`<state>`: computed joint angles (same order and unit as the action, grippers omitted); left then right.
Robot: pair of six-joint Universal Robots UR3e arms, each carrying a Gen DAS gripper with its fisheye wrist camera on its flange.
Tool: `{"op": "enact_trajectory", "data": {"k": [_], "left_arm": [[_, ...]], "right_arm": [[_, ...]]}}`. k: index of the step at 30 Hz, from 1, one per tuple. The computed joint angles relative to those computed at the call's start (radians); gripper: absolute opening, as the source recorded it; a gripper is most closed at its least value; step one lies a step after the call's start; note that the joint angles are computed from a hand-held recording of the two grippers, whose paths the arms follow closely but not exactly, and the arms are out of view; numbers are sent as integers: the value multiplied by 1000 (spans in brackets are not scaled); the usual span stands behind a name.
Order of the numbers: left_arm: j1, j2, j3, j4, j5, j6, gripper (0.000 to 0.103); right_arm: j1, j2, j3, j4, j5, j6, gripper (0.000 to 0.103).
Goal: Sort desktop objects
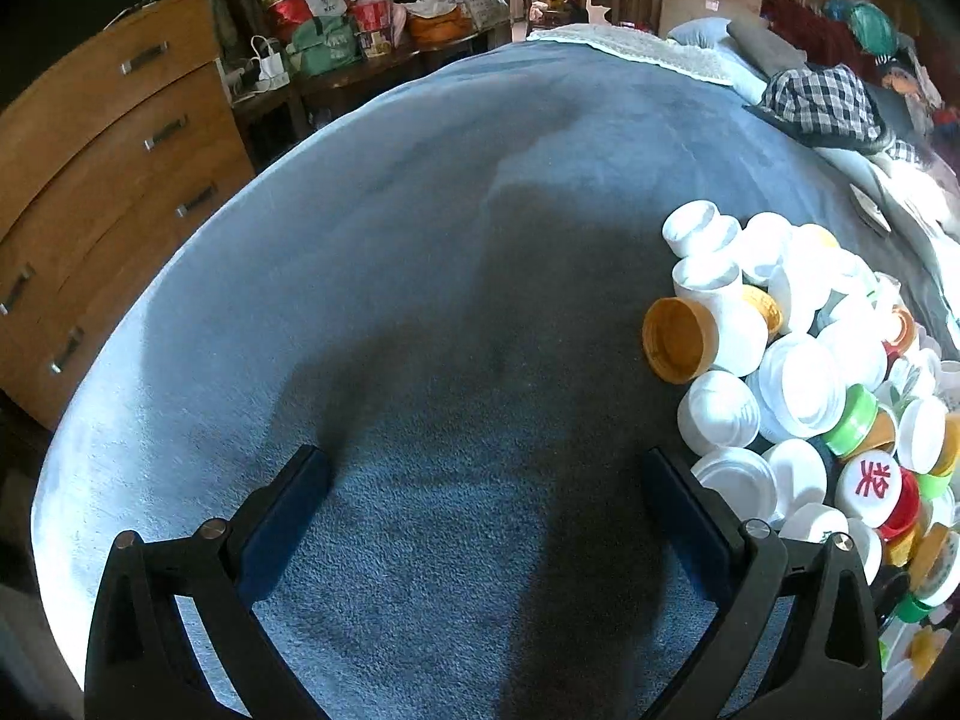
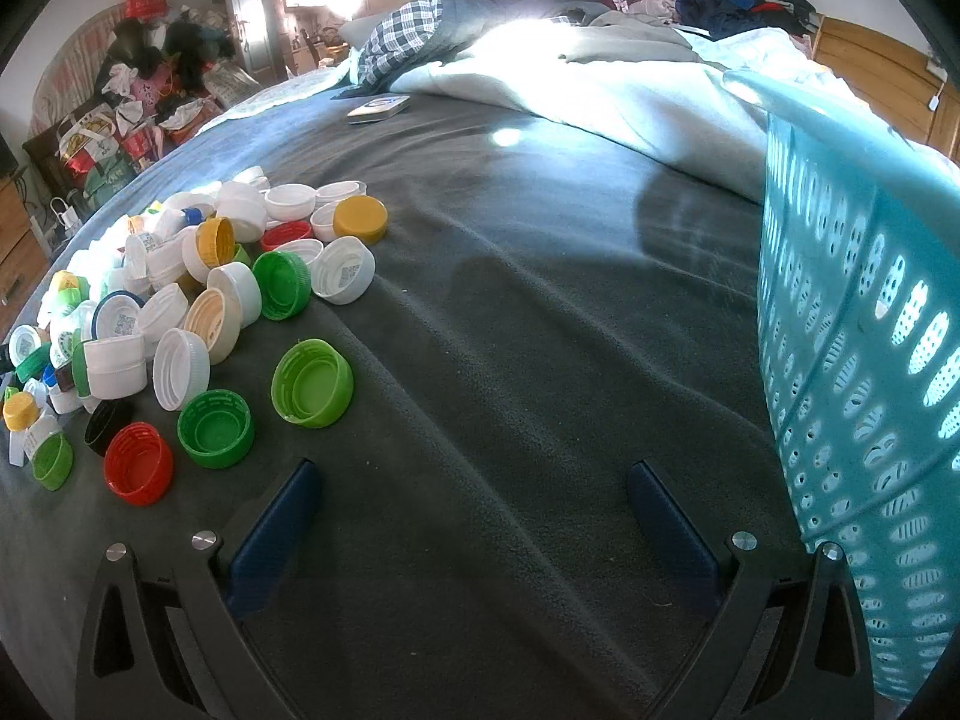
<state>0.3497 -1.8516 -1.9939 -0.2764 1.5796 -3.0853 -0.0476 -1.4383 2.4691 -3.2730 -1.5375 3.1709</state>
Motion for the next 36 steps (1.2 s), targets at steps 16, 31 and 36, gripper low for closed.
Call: {"op": "enact_trajectory", "data": {"k": [16,31,36], "left_arm": [[-16,-3,2,3,19,-7,102],[-17,-5,2,4,20,-7,102],[-14,-5,2,5,18,-6,102]], "right_arm": [[1,-3,3,-1,-1,1,103],[2,-2,3,-2,-4,4,103],[3,-3,3,0,-3,5,103]]}}
